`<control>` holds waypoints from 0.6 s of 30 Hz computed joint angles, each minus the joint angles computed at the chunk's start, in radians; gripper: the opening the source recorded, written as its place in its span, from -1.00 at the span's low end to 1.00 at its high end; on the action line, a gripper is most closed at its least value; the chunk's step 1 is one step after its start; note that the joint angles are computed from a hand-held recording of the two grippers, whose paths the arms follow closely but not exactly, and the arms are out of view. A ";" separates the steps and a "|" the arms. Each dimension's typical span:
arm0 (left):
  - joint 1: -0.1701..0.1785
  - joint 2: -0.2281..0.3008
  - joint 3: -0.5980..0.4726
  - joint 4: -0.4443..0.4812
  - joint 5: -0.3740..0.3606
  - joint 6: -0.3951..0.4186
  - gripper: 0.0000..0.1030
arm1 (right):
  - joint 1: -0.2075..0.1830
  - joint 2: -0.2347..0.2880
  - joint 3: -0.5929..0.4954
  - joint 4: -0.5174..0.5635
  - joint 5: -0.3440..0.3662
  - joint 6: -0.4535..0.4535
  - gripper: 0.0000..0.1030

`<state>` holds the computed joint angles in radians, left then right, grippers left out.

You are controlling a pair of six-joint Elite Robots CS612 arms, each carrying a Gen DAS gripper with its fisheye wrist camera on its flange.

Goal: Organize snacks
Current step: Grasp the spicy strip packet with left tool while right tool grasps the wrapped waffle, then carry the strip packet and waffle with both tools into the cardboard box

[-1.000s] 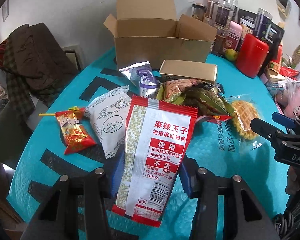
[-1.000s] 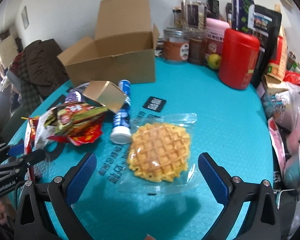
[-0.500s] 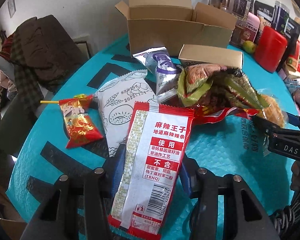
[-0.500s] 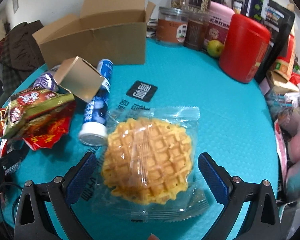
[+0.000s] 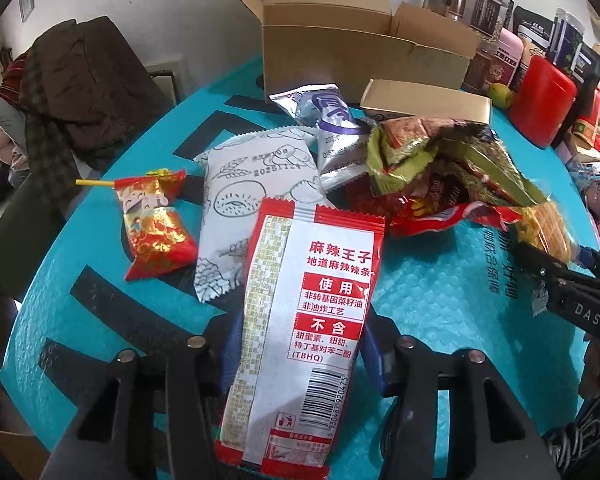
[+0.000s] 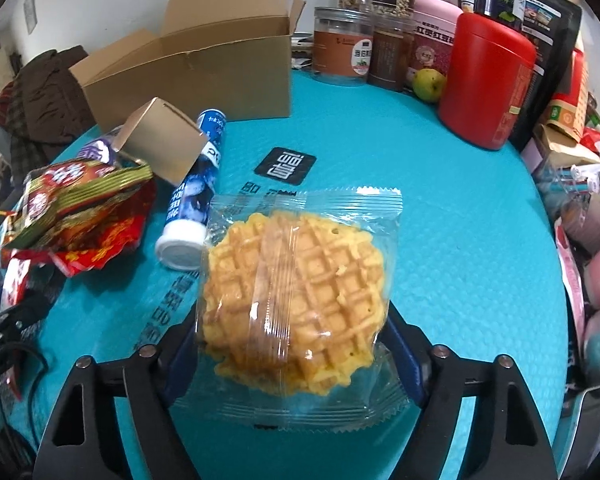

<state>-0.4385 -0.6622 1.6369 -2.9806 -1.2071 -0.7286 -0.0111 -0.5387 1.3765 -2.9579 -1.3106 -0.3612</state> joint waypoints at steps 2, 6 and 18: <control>-0.002 -0.005 0.012 -0.014 -0.008 -0.007 -0.04 | -0.008 -0.009 0.015 0.008 0.038 0.000 0.52; -0.005 -0.015 0.029 -0.035 -0.024 -0.022 -0.04 | -0.019 -0.018 0.031 0.012 0.088 0.002 0.51; -0.043 -0.054 0.092 -0.141 0.046 -0.015 -0.05 | -0.042 -0.081 0.152 -0.059 0.205 -0.036 0.51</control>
